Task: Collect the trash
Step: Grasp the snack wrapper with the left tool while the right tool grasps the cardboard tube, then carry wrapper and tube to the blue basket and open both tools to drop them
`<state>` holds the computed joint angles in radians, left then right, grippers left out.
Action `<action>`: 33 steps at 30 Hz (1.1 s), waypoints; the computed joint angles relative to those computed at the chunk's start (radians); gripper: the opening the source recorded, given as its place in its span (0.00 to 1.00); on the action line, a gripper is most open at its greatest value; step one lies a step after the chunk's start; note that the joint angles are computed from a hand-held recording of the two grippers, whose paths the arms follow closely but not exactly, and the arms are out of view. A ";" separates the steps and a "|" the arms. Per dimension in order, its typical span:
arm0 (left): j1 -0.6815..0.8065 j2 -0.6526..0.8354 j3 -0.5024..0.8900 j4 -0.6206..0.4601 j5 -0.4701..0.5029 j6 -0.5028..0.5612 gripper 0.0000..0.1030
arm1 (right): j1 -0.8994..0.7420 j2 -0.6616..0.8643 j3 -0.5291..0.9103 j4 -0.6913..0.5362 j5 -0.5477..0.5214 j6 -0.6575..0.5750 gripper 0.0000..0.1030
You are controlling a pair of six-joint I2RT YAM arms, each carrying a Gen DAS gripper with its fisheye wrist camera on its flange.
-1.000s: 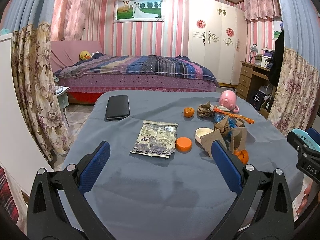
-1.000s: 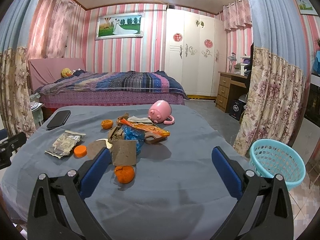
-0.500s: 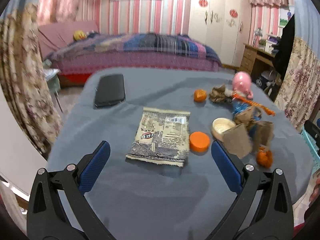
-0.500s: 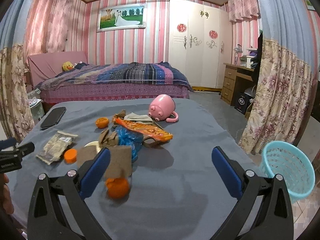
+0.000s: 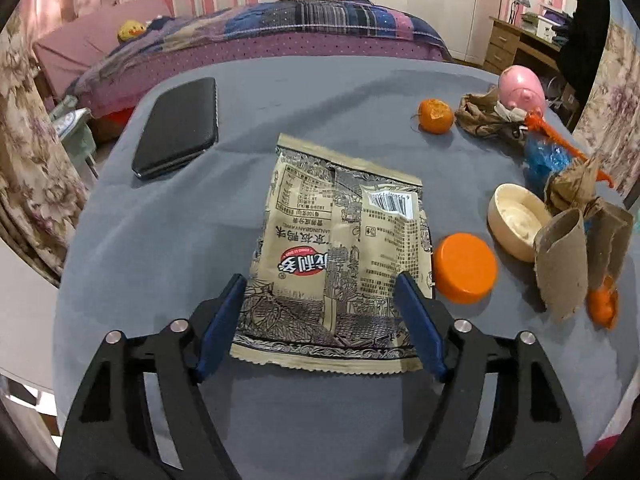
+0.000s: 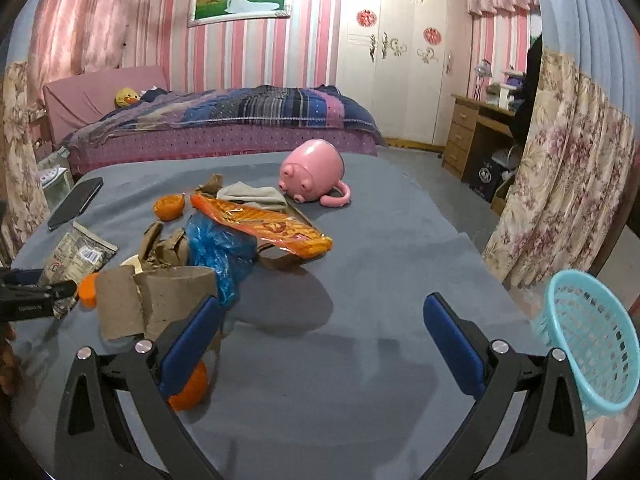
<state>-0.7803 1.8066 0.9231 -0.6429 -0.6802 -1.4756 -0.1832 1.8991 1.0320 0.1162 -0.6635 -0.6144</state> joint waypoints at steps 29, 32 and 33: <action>-0.298 -0.025 0.167 -0.529 -0.139 -0.456 0.02 | 0.158 0.015 0.074 -0.361 -0.006 -0.155 0.39; -0.299 -0.011 0.205 -0.545 -0.159 -0.448 0.02 | 0.121 0.013 0.112 -0.408 -0.056 -0.184 0.38; -0.299 -0.006 0.215 -0.549 -0.165 -0.447 0.02 | 0.106 0.016 0.132 -0.434 -0.071 -0.195 0.38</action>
<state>-1.0796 1.8003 1.1380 -1.1920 -0.8448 -1.9227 -0.0768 1.9148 1.1638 -0.3182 -0.7344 -0.8094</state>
